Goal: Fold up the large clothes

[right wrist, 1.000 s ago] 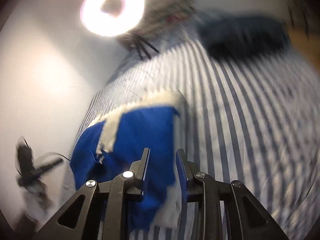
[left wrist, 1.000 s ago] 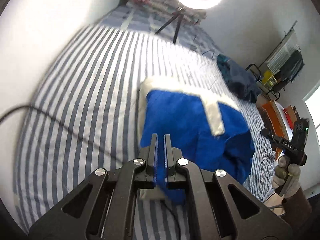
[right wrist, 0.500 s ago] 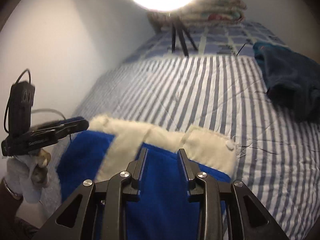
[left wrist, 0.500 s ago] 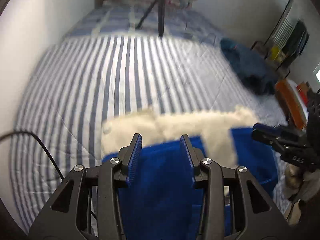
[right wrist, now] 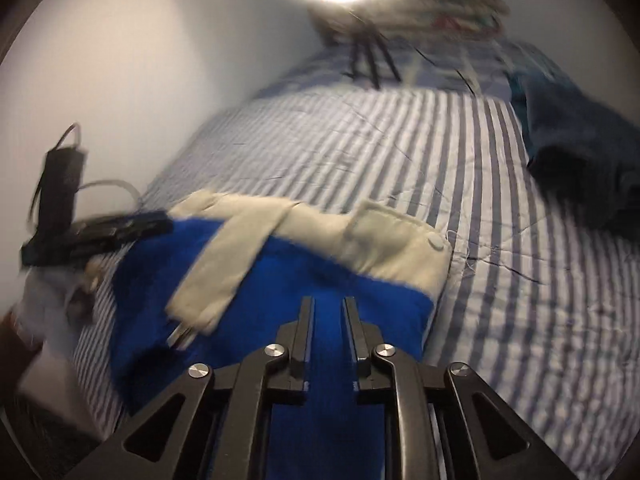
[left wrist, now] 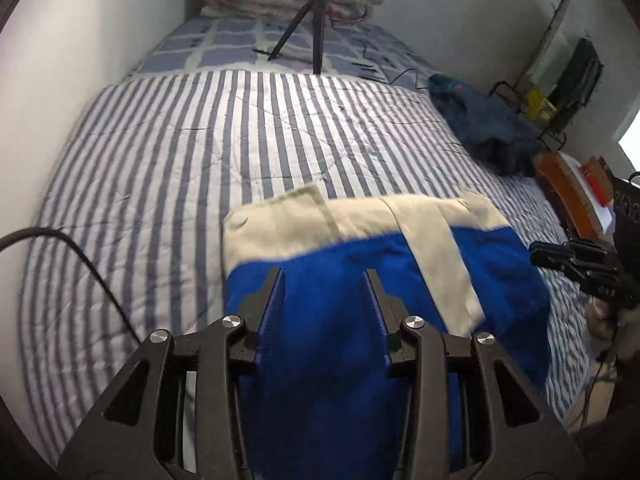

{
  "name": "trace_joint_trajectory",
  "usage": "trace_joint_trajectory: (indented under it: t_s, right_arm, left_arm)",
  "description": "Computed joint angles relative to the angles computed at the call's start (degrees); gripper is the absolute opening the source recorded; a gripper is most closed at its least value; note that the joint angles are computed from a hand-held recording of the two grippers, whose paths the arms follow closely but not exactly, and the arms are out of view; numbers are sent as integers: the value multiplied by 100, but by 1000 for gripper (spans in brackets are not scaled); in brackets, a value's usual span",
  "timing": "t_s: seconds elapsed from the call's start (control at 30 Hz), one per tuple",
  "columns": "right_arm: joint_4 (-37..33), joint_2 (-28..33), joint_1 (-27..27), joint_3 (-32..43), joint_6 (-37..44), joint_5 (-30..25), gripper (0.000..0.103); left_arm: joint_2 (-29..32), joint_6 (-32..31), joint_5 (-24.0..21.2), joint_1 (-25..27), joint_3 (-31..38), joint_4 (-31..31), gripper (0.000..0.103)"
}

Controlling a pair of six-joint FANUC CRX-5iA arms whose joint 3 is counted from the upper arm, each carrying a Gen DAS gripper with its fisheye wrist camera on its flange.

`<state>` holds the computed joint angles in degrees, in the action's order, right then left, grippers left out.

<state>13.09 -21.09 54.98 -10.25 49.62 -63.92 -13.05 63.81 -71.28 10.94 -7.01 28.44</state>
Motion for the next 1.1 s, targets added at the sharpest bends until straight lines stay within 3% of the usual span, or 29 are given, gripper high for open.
trace_joint_trajectory:
  t_s: [0.17, 0.3, 0.37, 0.5, 0.53, 0.6, 0.63, 0.67, 0.73, 0.87, 1.1]
  right_arm:
    - [217, -680, 450, -495, -745, -349, 16]
    - [-285, -771, 295, -722, -859, -313, 15]
    - [-732, -735, 141, -811, -861, -316, 14]
    - [-744, -872, 242, -759, -791, -435, 18]
    - [-699, -982, 284, -781, -808, -403, 22]
    - [-427, -1317, 445, -944, -1016, -239, 44]
    - [-153, -1489, 585, -1081, -1242, -174, 65]
    - [125, -1645, 711, -1229, -1465, -98, 77]
    - [331, -1882, 693, -1430, -1657, 61, 82]
    - [-575, -1840, -90, -1365, -1198, 316, 82]
    - [-1603, -1432, -820, -1171, -369, 537, 82]
  left_arm:
    - [-412, -429, -440, 512, -533, 217, 40]
    - [-491, -349, -704, 725, -904, 100, 40]
    - [-548, -390, -688, 948, -1191, 338, 46]
    - [-563, -480, -1030, 1348, -1103, 560, 45]
    - [-630, -592, -1067, 1554, -1174, 790, 45]
    - [-596, -636, -1220, 1869, -1246, 1201, 54]
    - [-534, -590, -1318, 2014, -1287, 1444, 65]
    - [-471, -488, -1389, 2147, -1358, 1702, 72]
    - [-307, -286, -1498, 2277, -1474, 2098, 74]
    - [42, -77, -1653, 2278, -1468, 2226, 74]
    - [251, -168, -1912, 2234, -1609, 2263, 74]
